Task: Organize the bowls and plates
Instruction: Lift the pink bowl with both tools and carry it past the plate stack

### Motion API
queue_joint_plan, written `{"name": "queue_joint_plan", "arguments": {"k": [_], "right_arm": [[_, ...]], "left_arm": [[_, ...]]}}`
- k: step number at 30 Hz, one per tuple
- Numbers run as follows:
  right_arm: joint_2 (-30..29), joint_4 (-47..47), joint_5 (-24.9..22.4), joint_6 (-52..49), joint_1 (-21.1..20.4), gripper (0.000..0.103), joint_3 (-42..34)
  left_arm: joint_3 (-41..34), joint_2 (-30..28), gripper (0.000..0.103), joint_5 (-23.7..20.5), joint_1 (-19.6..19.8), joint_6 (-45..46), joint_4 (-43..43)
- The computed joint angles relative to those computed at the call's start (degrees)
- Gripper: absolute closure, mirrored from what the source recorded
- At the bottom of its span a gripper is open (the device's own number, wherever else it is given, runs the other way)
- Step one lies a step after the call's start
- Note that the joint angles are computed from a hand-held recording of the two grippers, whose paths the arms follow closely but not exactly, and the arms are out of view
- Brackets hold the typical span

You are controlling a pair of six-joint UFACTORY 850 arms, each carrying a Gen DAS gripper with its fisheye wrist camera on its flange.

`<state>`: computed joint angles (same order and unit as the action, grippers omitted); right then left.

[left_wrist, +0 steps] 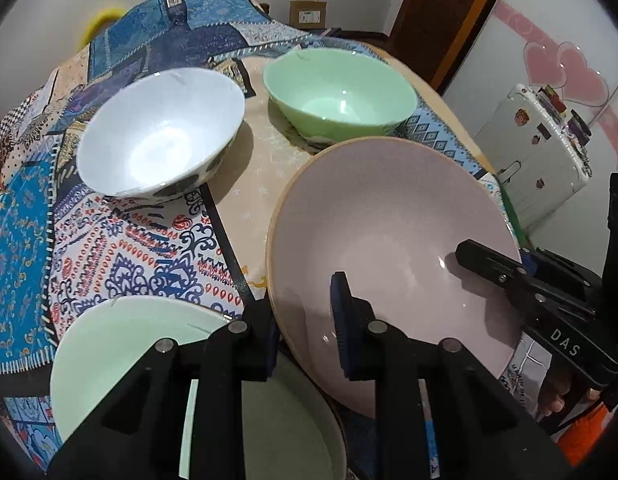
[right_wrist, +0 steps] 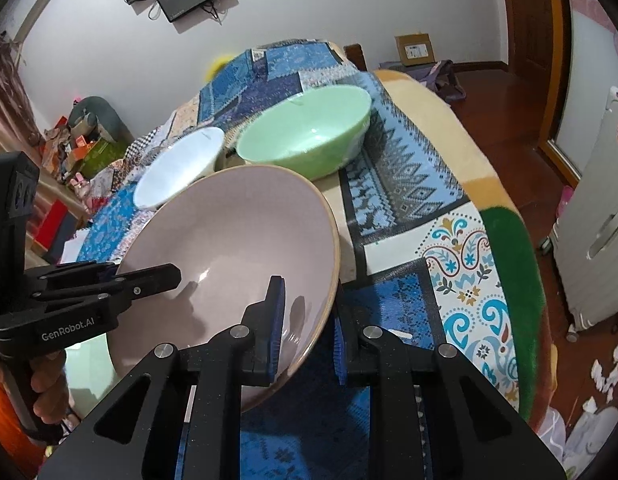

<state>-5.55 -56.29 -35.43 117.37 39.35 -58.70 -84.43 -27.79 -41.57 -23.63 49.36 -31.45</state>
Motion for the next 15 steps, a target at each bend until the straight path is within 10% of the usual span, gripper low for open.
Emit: {"name": "queue_joint_plan", "arguments": {"k": [15], "right_arm": [[-3.87,-1.67,-5.21,-4.4,3.19,0.084,-9.03]], "left_arm": [[4.07,7.68,0.08,-1.28,5.23,6.15,-7.07]]}}
